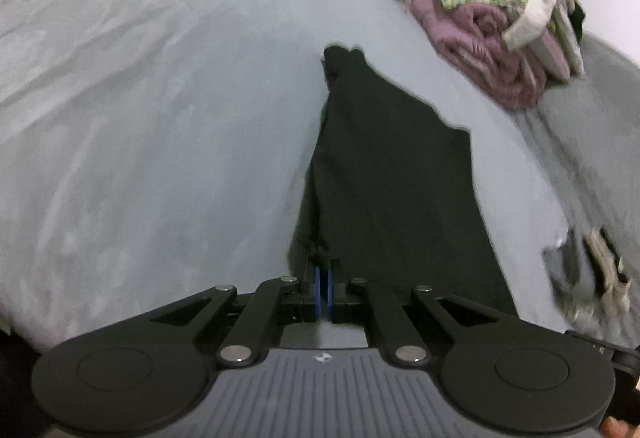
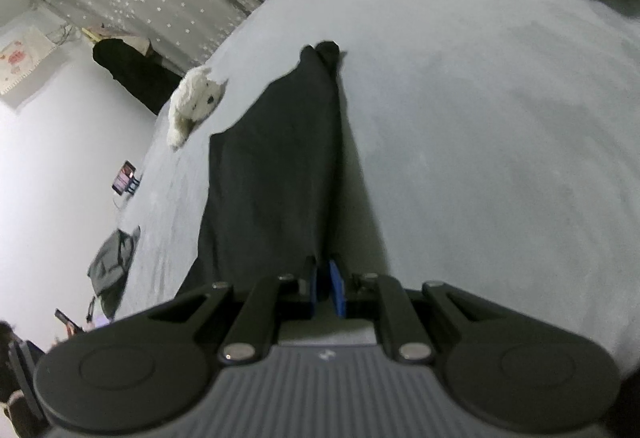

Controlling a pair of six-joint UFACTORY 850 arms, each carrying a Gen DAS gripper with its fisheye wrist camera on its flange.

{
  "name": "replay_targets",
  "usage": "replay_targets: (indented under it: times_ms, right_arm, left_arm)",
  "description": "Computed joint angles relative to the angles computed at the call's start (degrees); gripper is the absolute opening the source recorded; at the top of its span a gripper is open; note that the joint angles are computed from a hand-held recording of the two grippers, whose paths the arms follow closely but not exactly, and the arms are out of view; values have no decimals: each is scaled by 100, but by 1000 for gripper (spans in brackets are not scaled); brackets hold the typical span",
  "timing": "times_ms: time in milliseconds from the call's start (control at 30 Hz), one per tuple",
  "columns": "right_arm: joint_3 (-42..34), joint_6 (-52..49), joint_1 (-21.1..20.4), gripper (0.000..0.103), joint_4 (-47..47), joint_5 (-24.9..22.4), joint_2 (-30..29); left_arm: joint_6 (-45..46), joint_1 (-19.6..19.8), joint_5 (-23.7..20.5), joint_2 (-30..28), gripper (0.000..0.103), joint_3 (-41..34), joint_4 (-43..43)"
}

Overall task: Fold clothes
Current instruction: 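Open both grippers and release the folded shirt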

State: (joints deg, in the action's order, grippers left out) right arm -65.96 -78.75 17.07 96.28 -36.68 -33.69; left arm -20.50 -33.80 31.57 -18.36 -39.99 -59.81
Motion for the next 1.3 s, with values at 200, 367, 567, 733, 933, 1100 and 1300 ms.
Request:
replay_targets:
  times_ms: [200,367,567,733,933,1100,1300]
  right_arm:
    - [-36,193,84,13,-593,390,-56]
    - [84,-1352,206,43,-130,945,269]
    - [-821,-1261,279,36,-1025,810,-59]
    - [-1987,-655,467,37,-2491,405,-723]
    - [-3456,-145,545,37,-3425,-365,-1695]
    - [-3976,102,603,35,-3616,-86,-2160]
    - [-4231,60,575,32,-3560,198,-2309]
  left_arm:
    - [138,117,-111,180,16,146,141]
    - [1480,267,109,446,24,138,-665]
    - [3060,883,-273,100,25,-624,-720]
    - [3516,1398,-770,-507,25,-1444,-357]
    - [3879,1671,-794,-1237,25,-2108,-226]
    - [4316,1701,-513,-1430,25,-2269,-336]
    - [3749,1891,-252,-1404,25,-2220,432]
